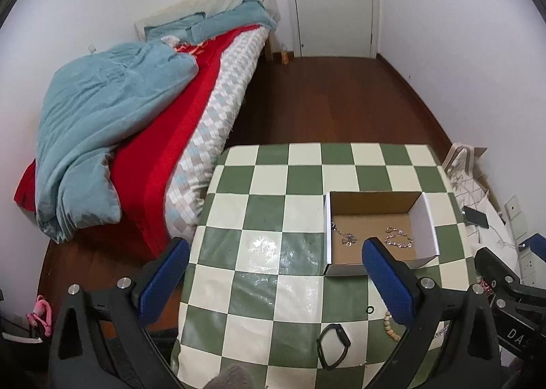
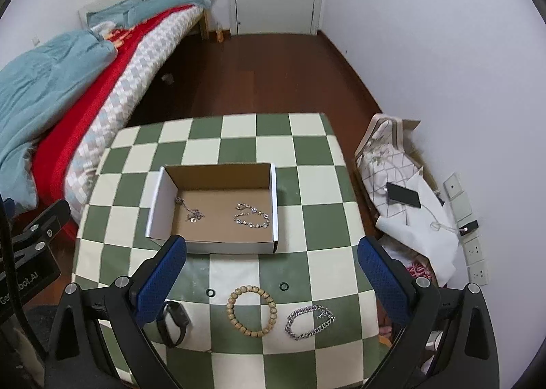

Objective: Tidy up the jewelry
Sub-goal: 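Withdraw both tools from the box back over the table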

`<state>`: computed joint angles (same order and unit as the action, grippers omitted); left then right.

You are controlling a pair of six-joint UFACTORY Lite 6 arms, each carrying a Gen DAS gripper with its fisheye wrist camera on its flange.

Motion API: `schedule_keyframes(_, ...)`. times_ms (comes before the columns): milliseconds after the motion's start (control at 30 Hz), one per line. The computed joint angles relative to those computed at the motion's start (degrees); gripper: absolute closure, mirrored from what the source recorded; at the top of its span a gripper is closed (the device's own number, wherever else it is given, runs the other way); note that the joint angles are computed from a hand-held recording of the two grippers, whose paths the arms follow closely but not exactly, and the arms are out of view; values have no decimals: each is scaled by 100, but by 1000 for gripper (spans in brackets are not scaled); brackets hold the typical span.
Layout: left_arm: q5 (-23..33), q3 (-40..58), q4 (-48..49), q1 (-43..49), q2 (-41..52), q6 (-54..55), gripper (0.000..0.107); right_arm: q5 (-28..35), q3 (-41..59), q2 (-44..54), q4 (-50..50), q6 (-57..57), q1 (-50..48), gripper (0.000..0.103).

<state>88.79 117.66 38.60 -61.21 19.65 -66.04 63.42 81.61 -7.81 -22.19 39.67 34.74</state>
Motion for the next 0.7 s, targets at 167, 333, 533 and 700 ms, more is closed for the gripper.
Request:
schedule_keyframes(167,349,171,284,-393,-66,-106,4,471,279,-287,-350,422,554,1)
schedule_keyframes(333,548,-220,357,-754,-324,-425,4,684,114,-728,-376,792,869,1)
schedule_keyframes(533,325,-1623,-102,-1013,-746,-1058,4,337,-1858,-2079,405,625,107,2)
schedule_keyframes(700,-231,-2366,-742,-1181,-421,-1406,4,-252,-3810,-3160,1618,-878,-1806,21)
